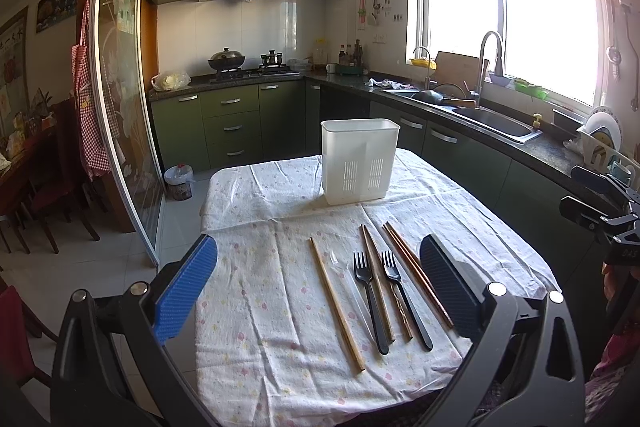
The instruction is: Organize utensils
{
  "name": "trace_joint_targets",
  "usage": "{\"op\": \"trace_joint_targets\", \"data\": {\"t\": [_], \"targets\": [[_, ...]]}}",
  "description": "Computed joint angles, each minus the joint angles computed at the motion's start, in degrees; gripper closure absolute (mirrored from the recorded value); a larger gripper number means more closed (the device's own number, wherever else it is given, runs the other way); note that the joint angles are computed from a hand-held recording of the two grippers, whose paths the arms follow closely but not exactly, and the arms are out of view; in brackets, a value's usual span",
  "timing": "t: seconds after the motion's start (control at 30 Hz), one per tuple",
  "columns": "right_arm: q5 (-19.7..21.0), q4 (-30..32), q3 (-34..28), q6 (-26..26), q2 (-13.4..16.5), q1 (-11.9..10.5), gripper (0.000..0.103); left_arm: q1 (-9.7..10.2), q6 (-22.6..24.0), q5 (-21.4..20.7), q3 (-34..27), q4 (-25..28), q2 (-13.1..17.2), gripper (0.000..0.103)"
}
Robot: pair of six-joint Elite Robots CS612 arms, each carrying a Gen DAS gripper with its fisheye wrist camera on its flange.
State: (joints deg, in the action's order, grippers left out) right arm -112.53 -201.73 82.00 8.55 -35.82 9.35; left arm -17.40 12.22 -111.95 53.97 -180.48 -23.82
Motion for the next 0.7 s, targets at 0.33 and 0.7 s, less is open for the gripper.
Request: {"op": "trace_joint_targets", "data": {"t": [0.33,0.7], "targets": [[0.2,0.2,-0.1,0.3,0.2,-0.1,0.004,-0.04,0.3,-0.3,-0.1,1.0,0.0,0.006],[14.6,15.1,0.0,16.8,-1.5,-4.4,0.004,-1.78,6.3,-1.0,-7.5,21.5,1.3,0.006]]}}
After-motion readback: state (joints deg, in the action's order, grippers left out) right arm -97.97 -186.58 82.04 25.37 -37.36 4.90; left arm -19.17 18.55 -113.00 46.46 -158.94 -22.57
